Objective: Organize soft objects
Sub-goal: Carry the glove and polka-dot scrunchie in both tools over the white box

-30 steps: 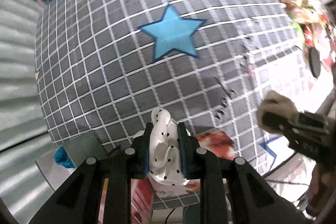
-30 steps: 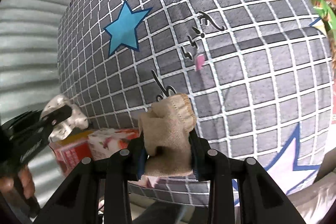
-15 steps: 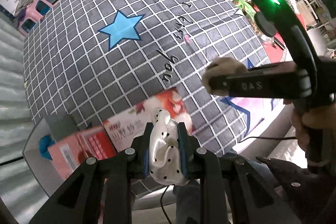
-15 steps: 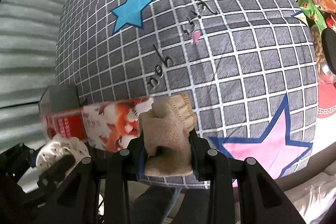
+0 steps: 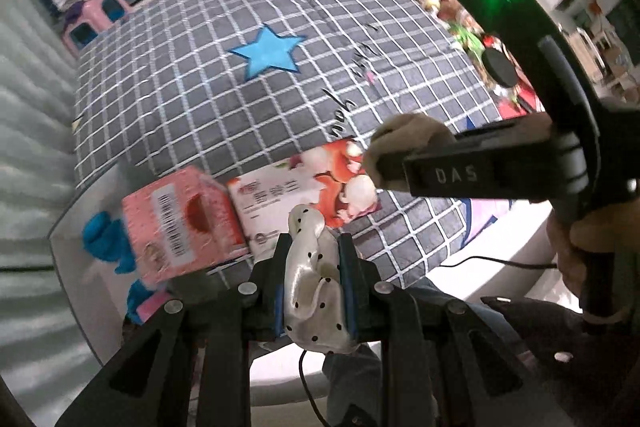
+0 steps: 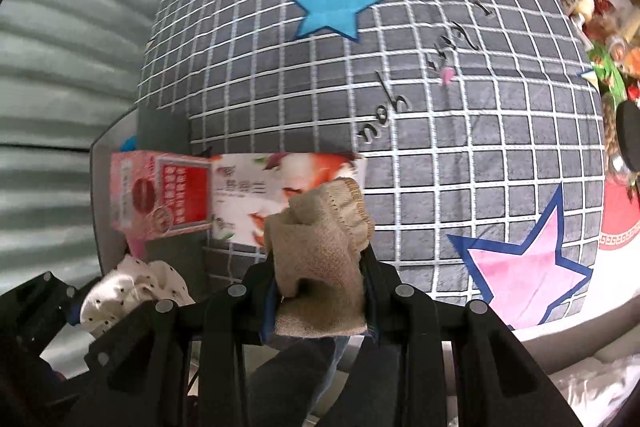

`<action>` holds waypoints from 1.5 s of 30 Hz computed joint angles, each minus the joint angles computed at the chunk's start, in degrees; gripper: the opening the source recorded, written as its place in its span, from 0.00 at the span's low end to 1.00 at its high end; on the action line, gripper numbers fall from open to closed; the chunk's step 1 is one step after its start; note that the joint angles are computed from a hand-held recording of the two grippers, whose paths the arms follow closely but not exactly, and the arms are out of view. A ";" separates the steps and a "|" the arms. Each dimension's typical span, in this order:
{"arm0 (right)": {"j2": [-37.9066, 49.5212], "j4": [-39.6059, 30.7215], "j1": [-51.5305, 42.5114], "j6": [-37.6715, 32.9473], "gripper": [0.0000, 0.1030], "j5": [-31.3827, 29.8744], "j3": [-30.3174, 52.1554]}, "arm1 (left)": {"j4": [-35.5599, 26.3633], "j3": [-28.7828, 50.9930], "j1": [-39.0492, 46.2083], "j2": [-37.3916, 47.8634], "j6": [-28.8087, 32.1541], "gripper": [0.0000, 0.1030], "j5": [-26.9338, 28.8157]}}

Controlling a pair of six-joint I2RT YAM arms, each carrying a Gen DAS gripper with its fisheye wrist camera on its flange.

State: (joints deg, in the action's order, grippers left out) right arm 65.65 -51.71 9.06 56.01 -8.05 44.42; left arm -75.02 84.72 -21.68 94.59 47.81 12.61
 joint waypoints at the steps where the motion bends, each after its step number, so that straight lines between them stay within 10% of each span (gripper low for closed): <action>1: 0.70 -0.16 1.30 0.60 0.33 0.61 1.02 | -0.26 0.41 1.18 -0.10 0.36 0.24 0.47; 20: 19.37 -4.62 14.48 -3.10 0.33 6.89 25.32 | -2.67 11.53 21.81 4.28 0.57 0.24 6.80; 45: 45.42 -10.25 25.11 -14.58 0.33 4.62 57.18 | 4.67 13.70 37.32 13.53 -6.28 0.24 -0.66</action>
State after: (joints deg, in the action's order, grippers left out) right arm 111.07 -61.96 34.17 41.44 -3.43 101.60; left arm -70.35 98.42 15.64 108.13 41.52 11.95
